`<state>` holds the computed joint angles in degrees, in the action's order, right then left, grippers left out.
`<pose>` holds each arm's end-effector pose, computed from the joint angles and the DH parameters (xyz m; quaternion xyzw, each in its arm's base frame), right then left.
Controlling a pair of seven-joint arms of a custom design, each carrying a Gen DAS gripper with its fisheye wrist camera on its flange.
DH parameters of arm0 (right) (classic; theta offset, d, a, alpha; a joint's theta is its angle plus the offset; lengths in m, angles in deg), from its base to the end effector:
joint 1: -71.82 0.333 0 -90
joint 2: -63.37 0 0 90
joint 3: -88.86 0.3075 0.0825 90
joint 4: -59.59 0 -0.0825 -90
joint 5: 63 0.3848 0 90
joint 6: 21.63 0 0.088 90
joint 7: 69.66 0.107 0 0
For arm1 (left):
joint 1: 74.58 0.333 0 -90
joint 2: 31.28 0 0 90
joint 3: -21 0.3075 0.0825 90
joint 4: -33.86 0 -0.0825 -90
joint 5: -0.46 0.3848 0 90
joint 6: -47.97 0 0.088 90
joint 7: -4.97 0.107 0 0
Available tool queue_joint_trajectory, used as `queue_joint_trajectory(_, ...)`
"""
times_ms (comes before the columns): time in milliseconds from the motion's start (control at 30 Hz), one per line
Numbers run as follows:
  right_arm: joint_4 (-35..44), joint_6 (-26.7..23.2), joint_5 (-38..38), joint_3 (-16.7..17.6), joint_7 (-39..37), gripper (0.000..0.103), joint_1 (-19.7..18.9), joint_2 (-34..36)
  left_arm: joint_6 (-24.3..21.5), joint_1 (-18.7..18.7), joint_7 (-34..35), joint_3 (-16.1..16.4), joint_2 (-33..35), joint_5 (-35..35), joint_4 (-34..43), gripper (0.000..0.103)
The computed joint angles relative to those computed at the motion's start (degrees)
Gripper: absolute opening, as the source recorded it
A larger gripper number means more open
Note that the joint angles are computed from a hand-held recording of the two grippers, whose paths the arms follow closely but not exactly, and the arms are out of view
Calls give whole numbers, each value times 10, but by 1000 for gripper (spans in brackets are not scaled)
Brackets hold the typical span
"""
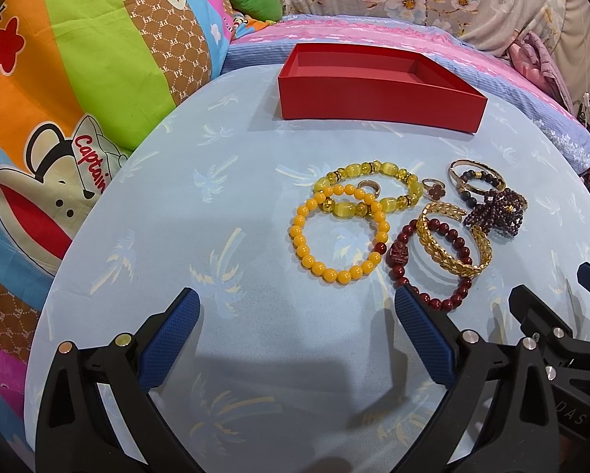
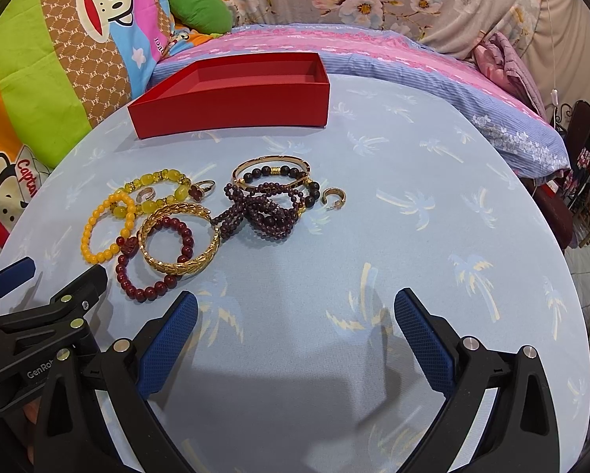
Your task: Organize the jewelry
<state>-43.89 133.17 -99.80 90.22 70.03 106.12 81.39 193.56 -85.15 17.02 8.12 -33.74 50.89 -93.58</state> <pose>0.5362 0.4081 0.4225 -0.7442 0.5735 -0.2183 0.2640 0.5000 -0.2279 0.4173 -0.7539 0.5601 -0.1893 0.2865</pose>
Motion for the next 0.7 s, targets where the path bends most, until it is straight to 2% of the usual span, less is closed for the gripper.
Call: queue_joint_trajectory(700,-1,1,-3,-1,3,96,1,0,-2,2,4,1,-2,0,2,95)
